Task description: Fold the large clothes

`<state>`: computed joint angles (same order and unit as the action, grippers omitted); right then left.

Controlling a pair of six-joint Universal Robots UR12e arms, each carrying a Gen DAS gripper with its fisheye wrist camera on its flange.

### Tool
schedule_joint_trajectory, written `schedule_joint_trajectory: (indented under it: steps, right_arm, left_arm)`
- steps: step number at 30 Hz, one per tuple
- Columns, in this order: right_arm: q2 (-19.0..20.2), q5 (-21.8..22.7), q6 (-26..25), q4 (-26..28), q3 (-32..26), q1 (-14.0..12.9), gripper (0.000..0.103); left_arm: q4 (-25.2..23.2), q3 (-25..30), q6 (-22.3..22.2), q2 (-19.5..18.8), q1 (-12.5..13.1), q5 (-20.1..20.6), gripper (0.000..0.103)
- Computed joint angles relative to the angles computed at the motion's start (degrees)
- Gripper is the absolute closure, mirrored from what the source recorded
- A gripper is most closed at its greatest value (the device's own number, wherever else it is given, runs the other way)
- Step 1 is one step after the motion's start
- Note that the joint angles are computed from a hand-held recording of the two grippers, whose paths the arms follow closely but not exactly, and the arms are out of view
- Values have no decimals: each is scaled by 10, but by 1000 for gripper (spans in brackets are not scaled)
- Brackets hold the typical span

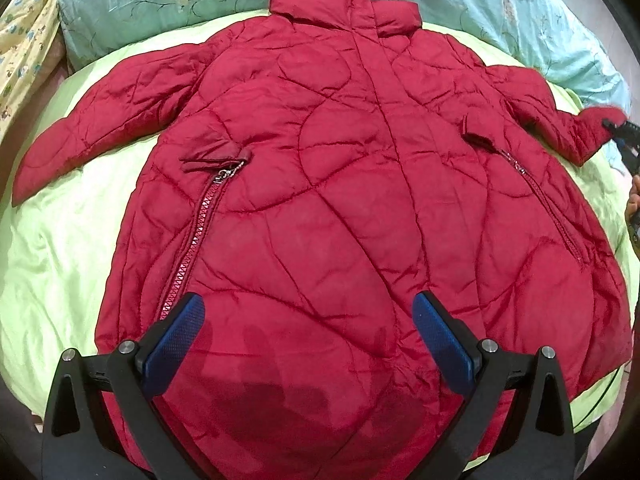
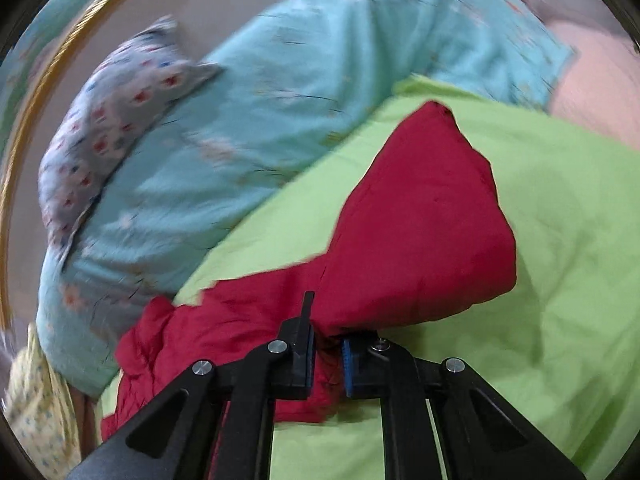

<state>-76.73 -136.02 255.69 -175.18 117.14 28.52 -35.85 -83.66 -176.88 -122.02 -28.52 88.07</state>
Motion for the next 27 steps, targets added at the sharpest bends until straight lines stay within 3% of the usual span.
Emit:
schedule_joint_trajectory:
  steps: [4, 7, 13, 20, 27]
  right_arm:
    - [27, 15, -105, -29, -55, 9, 95]
    - [57, 50, -184, -46, -110, 14, 96]
    - [114, 129, -271, -44, -204, 20, 97]
    - [168, 199, -312, 9, -290, 24, 97]
    - [212, 245, -320, 54, -350, 25, 97]
  left_arm:
    - [10, -3, -9, 1, 6, -8, 0]
    - [14, -3, -20, 2, 13, -13, 0]
    - [23, -9, -42, 4, 27, -31, 0]
    - [28, -14, -67, 7, 45, -66, 0]
    - [32, -13, -80, 5, 57, -96, 0]
